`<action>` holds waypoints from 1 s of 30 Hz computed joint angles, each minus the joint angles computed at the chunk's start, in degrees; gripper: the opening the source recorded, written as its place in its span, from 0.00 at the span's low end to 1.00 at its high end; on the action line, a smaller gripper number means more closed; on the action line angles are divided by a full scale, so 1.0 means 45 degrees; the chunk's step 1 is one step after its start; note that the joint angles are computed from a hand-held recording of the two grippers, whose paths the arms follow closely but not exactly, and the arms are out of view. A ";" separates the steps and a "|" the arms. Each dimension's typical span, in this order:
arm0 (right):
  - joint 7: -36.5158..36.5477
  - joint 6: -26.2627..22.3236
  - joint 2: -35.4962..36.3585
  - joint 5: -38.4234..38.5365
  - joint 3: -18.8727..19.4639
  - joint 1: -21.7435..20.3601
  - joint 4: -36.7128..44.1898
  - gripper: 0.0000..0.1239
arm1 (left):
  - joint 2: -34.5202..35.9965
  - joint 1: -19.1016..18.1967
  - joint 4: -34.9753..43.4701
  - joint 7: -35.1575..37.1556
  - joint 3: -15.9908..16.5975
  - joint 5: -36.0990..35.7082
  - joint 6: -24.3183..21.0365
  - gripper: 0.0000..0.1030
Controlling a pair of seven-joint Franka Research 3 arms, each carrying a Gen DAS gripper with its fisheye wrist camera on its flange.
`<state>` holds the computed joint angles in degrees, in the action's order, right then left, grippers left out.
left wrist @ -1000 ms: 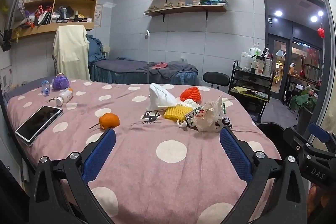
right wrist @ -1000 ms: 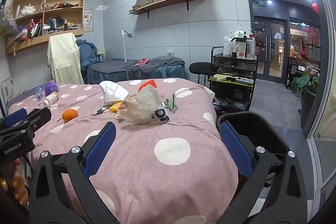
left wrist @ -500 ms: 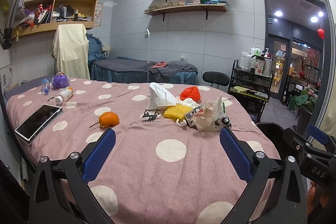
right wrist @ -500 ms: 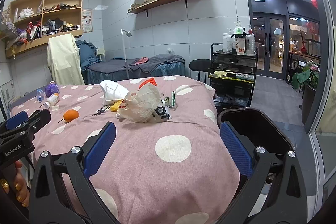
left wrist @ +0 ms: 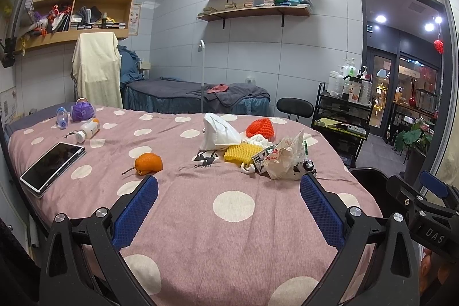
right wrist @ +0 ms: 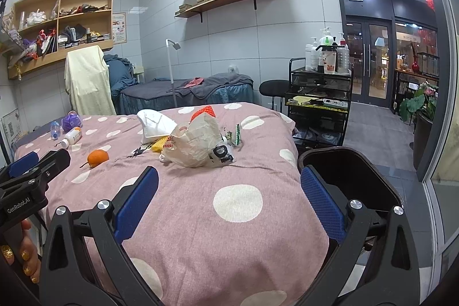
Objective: Collect trash
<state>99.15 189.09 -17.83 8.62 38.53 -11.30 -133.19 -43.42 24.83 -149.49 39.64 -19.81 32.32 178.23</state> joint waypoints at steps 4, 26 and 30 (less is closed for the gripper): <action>0.0010 -0.0064 0.0052 -0.0072 -0.0014 0.0016 0.0086 0.79 | -0.0162 -0.0160 -0.0056 -0.0248 0.0000 0.0205 -0.0193 0.94; 0.0206 -0.0099 0.0119 -0.0317 -0.0048 0.0029 0.0156 0.79 | 0.0287 0.0105 0.0156 0.0187 0.0077 -0.0086 0.0076 0.94; 0.0197 -0.0074 0.0163 -0.0342 -0.0064 0.0044 0.0150 0.79 | 0.0288 0.0089 0.0146 0.0184 0.0093 -0.0106 0.0082 0.94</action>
<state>100.04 188.76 -17.10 7.08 38.24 -11.10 -132.51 -42.12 25.23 -148.83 40.46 -19.39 31.85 178.60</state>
